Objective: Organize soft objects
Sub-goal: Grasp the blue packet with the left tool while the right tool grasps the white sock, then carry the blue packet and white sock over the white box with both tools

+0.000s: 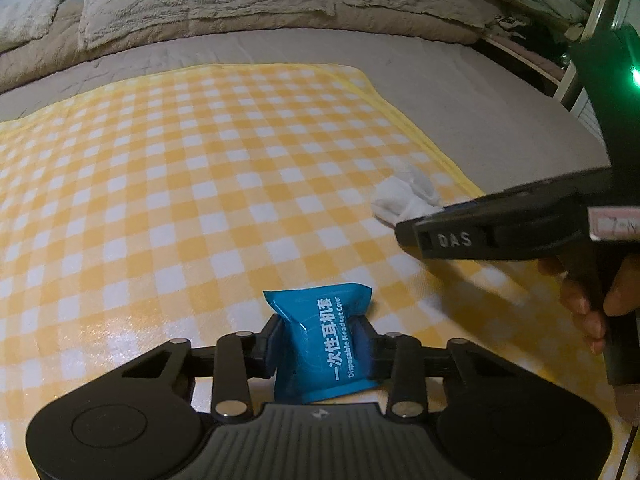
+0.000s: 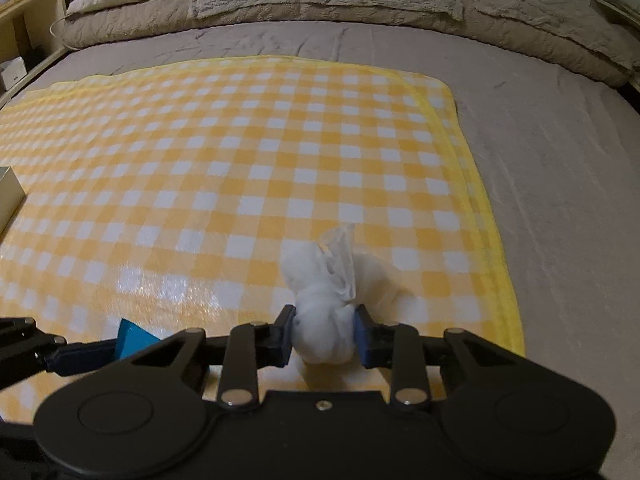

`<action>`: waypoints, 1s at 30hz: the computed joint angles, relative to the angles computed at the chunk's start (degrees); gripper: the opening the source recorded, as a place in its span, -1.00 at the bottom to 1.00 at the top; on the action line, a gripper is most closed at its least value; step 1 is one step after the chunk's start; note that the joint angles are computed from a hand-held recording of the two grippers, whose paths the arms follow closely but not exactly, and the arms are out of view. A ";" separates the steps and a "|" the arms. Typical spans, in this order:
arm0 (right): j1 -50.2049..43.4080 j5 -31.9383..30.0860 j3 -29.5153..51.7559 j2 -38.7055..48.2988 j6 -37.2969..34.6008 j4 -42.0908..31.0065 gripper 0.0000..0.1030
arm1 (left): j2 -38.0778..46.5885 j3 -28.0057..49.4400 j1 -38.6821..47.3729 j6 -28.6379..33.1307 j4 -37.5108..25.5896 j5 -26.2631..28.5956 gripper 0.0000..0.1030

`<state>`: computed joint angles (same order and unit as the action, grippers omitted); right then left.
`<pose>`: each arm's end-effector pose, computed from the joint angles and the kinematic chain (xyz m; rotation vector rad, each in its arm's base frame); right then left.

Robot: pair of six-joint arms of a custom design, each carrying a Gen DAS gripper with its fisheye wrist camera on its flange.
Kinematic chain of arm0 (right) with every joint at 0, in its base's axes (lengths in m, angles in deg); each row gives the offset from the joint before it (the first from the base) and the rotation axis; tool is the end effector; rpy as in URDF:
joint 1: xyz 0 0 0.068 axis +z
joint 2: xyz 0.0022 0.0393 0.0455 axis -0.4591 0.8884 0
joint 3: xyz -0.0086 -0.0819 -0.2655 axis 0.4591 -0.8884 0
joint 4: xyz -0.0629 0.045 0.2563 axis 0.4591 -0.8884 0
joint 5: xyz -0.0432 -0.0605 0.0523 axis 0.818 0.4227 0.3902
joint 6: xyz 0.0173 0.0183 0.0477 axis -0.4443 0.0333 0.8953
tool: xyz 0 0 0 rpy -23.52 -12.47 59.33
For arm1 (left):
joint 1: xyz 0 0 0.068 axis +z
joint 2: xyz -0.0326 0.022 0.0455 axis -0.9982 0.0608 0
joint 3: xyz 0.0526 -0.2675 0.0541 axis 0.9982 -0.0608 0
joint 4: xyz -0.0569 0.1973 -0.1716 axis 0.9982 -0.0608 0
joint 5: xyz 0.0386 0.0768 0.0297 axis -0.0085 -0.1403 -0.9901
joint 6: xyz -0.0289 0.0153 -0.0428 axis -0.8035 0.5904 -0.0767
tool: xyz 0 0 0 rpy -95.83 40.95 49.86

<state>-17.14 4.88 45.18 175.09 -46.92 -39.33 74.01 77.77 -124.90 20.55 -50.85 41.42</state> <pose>0.3161 0.0623 0.1537 -0.6063 2.4707 0.1608 0.2140 -0.1574 0.1346 -0.0356 2.4936 -0.1962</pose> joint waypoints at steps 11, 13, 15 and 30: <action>-1.61 -2.91 -3.37 -8.64 1.55 -3.07 -0.41 | -11.63 -2.05 0.84 0.49 -6.86 -2.36 -0.27; -1.51 -3.31 -3.97 -10.80 2.36 -3.74 -0.41 | -15.03 -2.35 1.26 0.83 -8.81 -2.84 -0.27; -1.11 -3.73 -4.46 -13.58 3.18 -4.73 -0.41 | -18.52 -2.55 1.67 0.94 -11.21 -3.64 -0.27; 6.62 -3.37 -4.53 -27.46 9.57 -10.08 -0.41 | -45.90 -2.07 9.05 6.02 -33.24 -7.55 -0.26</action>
<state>-10.52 1.51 40.65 147.63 -37.35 -49.41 28.11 75.71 -115.85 26.57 -84.09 33.87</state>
